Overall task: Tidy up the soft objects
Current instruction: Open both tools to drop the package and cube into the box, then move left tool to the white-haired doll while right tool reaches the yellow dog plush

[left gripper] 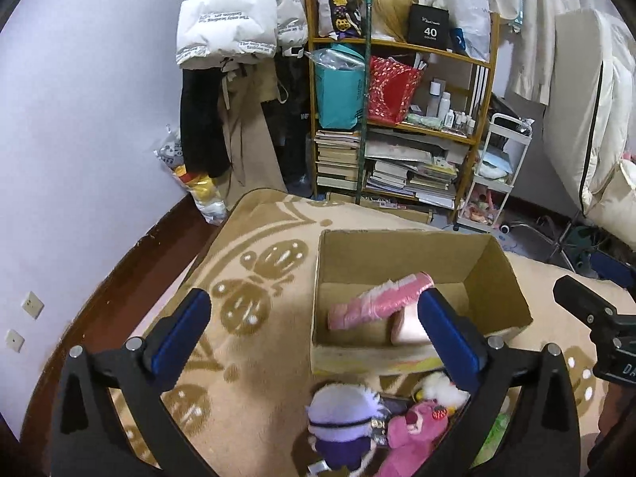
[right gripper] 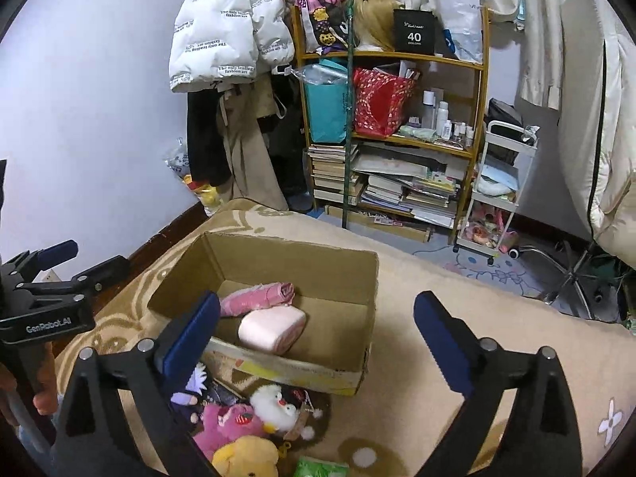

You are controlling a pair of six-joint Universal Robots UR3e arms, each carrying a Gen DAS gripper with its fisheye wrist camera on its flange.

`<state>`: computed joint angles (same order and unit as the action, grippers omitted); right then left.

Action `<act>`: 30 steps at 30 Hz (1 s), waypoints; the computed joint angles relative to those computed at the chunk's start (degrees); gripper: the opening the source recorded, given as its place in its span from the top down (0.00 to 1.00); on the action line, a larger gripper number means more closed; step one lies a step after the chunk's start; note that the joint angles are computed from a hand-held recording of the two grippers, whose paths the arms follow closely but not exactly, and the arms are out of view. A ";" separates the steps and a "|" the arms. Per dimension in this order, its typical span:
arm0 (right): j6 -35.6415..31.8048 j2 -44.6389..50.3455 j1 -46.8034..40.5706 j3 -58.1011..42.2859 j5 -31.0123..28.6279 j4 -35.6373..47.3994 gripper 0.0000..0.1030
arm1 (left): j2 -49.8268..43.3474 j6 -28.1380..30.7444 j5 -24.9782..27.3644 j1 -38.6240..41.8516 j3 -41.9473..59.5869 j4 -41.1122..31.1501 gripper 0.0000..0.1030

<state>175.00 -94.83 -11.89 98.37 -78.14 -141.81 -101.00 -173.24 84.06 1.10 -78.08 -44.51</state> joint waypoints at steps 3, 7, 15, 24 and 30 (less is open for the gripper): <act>-0.03 -2.02 -0.25 1.09 0.06 2.06 0.00 | 3.23 0.45 -0.56 0.71 -3.82 -0.02 0.00; -0.68 -4.70 -0.63 3.03 0.58 3.98 0.00 | 6.35 2.28 -1.13 1.16 -7.63 -1.14 0.00; -3.31 -9.80 -1.35 6.77 1.78 8.70 0.00 | 11.46 3.25 -2.15 2.48 -15.21 -1.81 0.00; -1.82 -12.79 -2.00 10.88 2.57 12.38 0.00 | 13.66 4.72 0.85 1.69 -21.04 0.55 0.00; -1.05 -13.29 -1.14 13.25 2.55 12.66 0.00 | 12.75 4.59 0.71 2.67 -21.78 0.31 0.00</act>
